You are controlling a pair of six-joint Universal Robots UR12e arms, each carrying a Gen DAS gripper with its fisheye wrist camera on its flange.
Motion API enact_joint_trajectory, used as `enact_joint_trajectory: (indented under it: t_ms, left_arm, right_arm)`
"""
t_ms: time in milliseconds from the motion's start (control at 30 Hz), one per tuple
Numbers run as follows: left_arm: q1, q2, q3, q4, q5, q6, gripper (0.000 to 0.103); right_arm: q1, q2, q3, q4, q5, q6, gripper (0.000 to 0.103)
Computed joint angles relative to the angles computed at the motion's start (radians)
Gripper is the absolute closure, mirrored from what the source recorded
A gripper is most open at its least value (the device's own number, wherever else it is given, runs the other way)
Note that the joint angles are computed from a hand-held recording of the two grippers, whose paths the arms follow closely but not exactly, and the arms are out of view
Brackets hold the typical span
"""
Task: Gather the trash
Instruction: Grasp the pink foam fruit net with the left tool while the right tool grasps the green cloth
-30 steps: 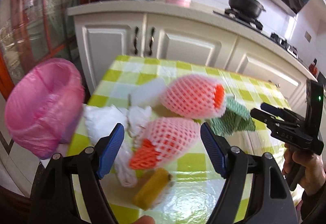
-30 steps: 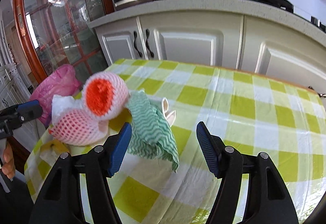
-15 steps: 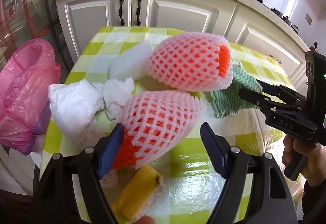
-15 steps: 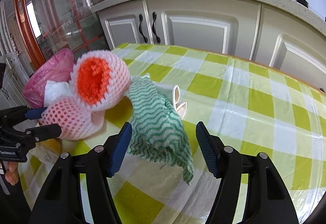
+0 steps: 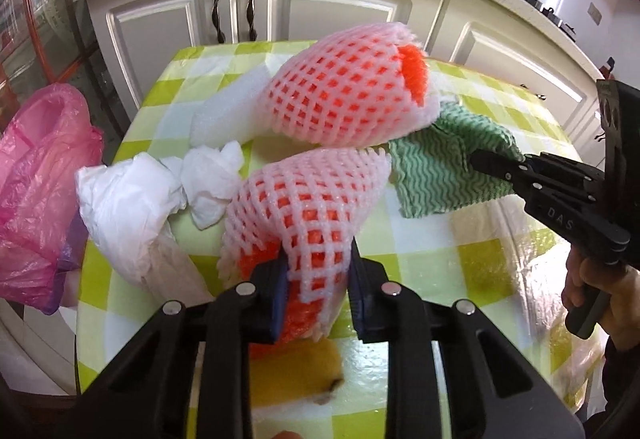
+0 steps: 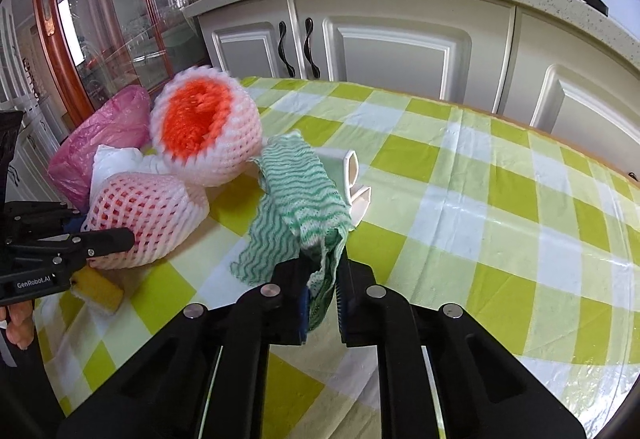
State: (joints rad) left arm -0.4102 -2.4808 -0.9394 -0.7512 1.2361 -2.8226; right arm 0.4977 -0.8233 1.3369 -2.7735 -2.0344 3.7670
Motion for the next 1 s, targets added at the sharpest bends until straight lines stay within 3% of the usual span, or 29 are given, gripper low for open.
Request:
enact_joint_trajectory:
  t_ms: [367,1000]
  left_arm:
    - [0.008,0.065,-0.081,0.1,-0.069,0.017,0.08]
    - [0.046,0.125,-0.142,0.264,-0.094,-0.064,0.08]
  right_arm:
    - [0.026,-0.04,0.028,-0.051,-0.067,-0.011,0.093]
    - [0.055,-0.068,0.016,-0.088,-0.158,-0.038,0.093]
